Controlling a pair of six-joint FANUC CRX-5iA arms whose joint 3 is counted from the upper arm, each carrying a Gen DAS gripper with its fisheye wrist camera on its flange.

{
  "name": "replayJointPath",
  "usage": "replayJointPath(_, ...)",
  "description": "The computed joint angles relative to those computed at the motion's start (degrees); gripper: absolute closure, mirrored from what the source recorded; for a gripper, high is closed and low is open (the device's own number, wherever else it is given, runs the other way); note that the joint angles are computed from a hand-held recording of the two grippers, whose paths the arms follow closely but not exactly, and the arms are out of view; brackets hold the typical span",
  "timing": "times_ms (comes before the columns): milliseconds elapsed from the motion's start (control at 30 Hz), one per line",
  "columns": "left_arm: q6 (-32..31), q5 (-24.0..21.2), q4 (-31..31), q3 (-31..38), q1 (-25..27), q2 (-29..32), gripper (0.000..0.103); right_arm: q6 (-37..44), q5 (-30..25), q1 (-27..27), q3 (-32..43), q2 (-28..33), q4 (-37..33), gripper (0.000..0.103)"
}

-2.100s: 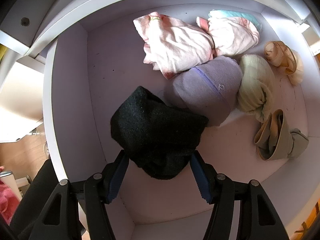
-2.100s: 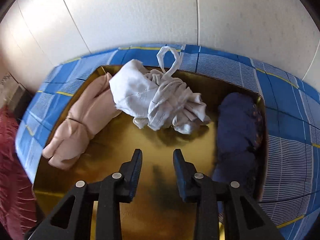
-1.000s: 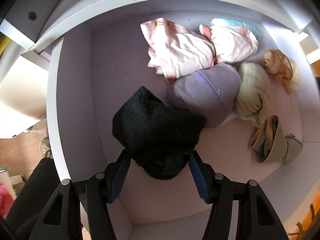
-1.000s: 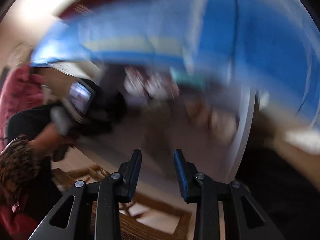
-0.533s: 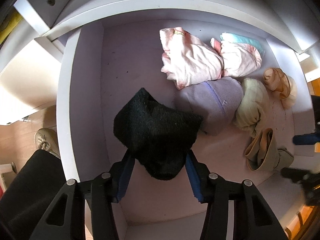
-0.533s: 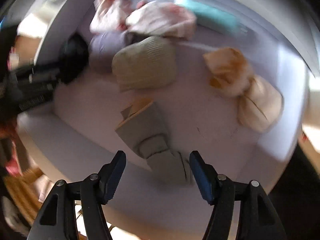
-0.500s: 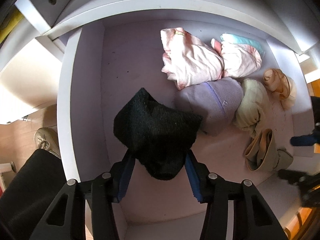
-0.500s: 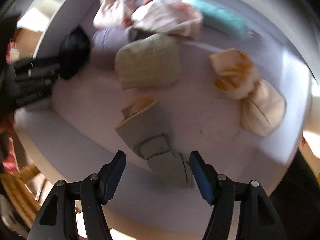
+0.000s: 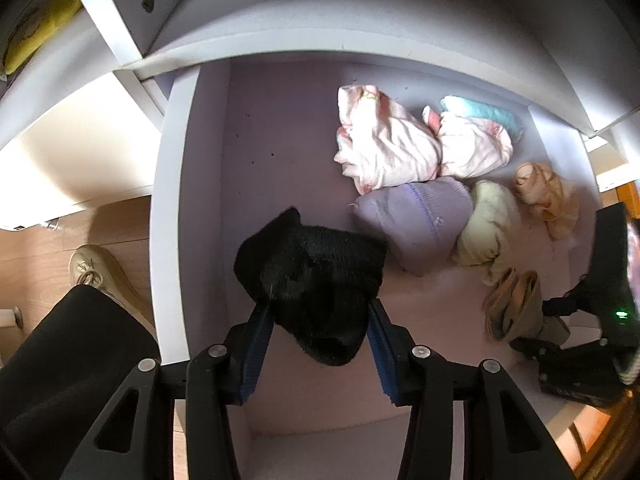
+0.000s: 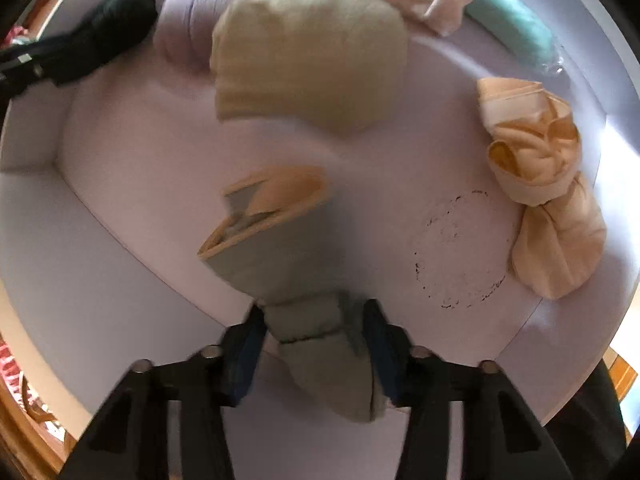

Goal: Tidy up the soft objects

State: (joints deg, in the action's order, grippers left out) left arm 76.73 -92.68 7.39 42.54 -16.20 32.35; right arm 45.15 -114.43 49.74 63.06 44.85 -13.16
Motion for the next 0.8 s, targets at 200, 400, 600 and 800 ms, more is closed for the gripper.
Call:
replayJointPath(200,-1.5,-0.5,0.5,0.1,0.7,-1.3,0.065,-2.7,2.6,0.0,-4.4,-2.3,2.3,0.068)
replayJointPath(400,-3.2,-2.5,-1.5,-0.2,0.4,-1.6,0.065,-7.4,6.0,-0.8,-10.0,-5.7,2.9,0.068)
replayJointPath(600,-6.0,-5.0,-4.6,1.3,-1.4,-0.6,0.048,-7.6,6.4,-2.1,-10.6,-6.2,1.5,0.068)
replayJointPath(800,-7.2,-6.0,-6.9,1.2,-2.4,0.1,0.032,-7.3,8.2,-2.8,-12.7,-6.5,1.1,0.068)
